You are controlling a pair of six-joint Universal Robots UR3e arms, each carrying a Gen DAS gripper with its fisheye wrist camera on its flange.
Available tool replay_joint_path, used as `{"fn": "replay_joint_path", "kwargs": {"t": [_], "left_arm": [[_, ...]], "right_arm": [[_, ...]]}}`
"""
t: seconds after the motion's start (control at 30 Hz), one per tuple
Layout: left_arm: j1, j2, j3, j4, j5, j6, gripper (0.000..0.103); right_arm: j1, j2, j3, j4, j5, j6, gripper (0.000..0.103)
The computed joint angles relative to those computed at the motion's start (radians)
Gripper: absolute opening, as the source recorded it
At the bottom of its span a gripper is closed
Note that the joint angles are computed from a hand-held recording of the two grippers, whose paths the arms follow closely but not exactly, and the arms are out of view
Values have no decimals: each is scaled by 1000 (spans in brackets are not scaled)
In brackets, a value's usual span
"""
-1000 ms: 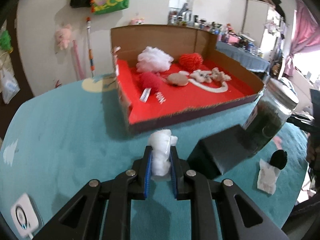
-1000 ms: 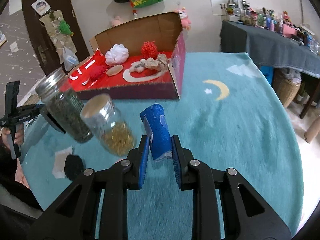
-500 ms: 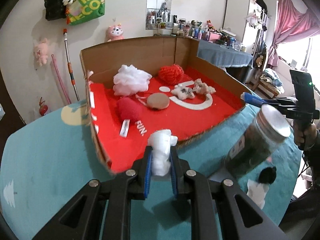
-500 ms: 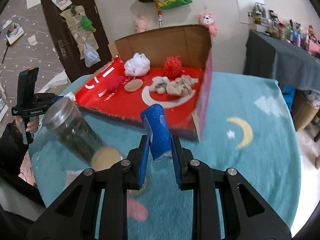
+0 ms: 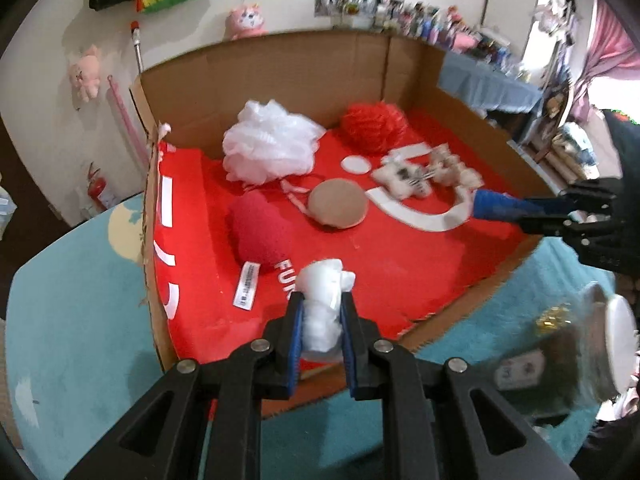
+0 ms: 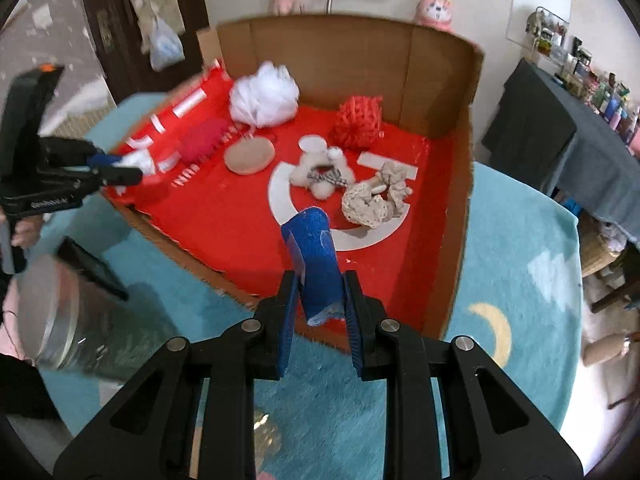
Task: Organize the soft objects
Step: 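Carry the cotton roll with the left tool while the right tool carries the blue sock into the box, then open the left tool releasing the cotton roll while the right tool releases the blue sock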
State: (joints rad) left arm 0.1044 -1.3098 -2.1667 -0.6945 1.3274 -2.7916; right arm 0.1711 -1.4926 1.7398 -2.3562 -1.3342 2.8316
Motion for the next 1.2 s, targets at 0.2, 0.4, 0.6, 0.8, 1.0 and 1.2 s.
{"fn": "replay_joint_path", "kwargs": {"t": [0.2,0.4,0.6,0.8,1.0,1.2], "left_arm": [[-64,-142,82,4,115,-52,19],[-93,-232,140,10,169,-67,19],[-112,-263,159,15,194,-69,19],[-119,-282,169,22,197,-75,23],[-114,-280,159,25,190,-76,36],[-93,-239,117,61,147,-66,57]], "right_arm": [[64,149,-174,97,-127,19,22],[99,242,-298,177,-194,36,22],[124,282,-348,203,-249,35,22],[133,289,-358,222,-273,23,22],[147,295,-360,225,-294,24,23],[150,283,-348,221,-294,26,26]]}}
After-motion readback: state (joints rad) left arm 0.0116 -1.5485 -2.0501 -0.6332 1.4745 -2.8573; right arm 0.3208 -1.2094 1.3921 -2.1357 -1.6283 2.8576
